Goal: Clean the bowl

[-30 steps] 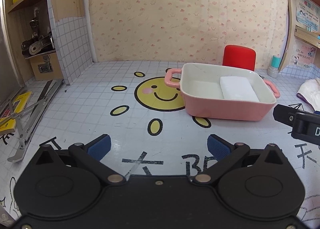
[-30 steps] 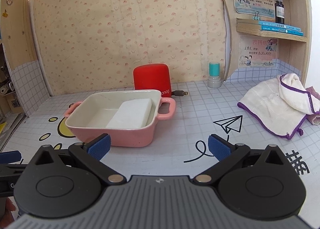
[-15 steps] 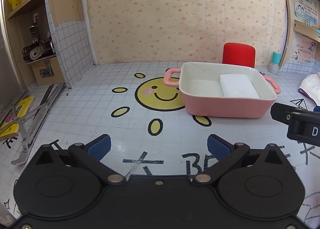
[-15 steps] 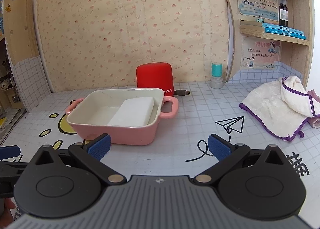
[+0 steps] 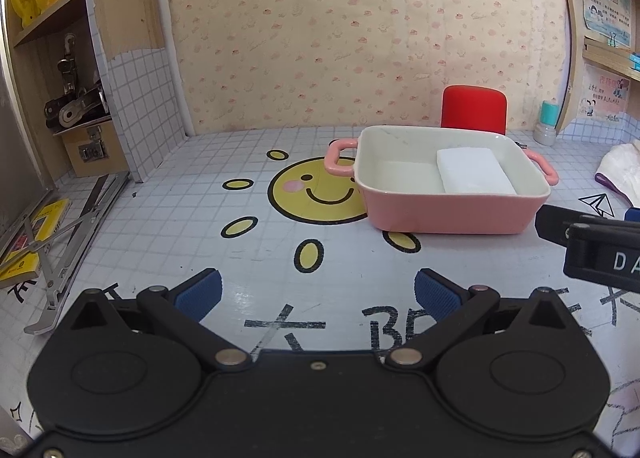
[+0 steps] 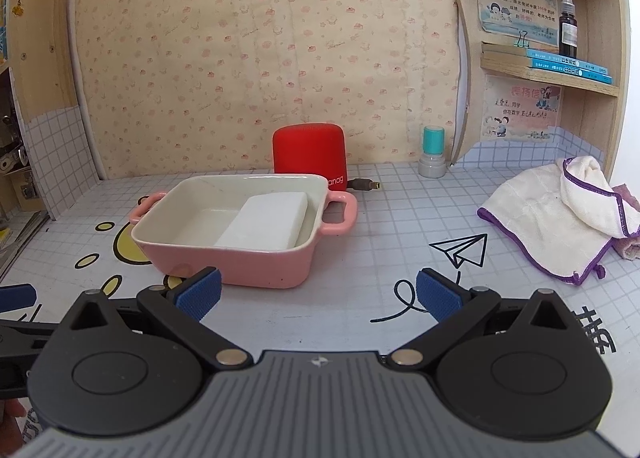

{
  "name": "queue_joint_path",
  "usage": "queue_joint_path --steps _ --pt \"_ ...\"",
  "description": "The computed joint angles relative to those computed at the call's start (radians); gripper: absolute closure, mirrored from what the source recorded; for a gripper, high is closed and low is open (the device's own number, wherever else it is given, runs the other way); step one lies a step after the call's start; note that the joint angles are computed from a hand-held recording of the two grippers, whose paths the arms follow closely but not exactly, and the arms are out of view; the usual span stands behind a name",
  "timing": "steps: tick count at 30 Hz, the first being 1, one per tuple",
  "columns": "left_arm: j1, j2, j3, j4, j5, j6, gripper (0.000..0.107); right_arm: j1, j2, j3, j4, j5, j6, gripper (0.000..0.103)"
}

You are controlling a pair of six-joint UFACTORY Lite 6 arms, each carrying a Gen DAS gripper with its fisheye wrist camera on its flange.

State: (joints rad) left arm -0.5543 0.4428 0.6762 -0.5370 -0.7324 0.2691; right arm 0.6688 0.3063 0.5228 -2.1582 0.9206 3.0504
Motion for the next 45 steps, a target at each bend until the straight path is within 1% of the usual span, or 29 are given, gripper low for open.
queue_joint_path --steps 5,9,14,17,22,25,31,36,45 --pt "0.005 -0.002 -0.008 0.018 -0.010 -0.013 0.004 -0.009 0.000 0.001 -0.002 -0.006 0.015 0.000" --pt "0.022 -0.003 -0.005 0.046 0.009 -0.038 0.004 -0.008 0.007 0.006 -0.003 -0.009 0.015 0.000" --pt "0.021 -0.010 -0.006 0.026 0.007 -0.028 0.004 0.007 0.022 0.012 0.022 0.018 0.022 0.000" --pt "0.035 -0.018 -0.006 0.051 0.023 -0.054 0.004 0.013 0.026 0.011 0.038 0.035 0.043 0.000" --pt "0.048 -0.025 -0.002 0.079 0.039 -0.085 0.004 0.010 0.033 0.025 0.053 0.016 0.011 0.000" --pt "0.061 -0.031 -0.007 0.127 0.041 -0.117 0.004 0.012 0.038 0.033 0.056 0.008 -0.003 0.000" --pt "0.023 -0.022 -0.005 0.061 0.000 -0.035 0.004 0.015 0.030 0.021 0.055 0.027 0.022 0.000" --pt "0.003 -0.016 0.003 0.026 -0.020 0.018 0.004 -0.010 -0.005 -0.005 0.022 0.011 0.054 0.000" --pt "0.001 -0.009 0.022 -0.004 -0.007 0.041 0.004 -0.018 -0.012 -0.010 -0.031 -0.004 0.049 0.000"
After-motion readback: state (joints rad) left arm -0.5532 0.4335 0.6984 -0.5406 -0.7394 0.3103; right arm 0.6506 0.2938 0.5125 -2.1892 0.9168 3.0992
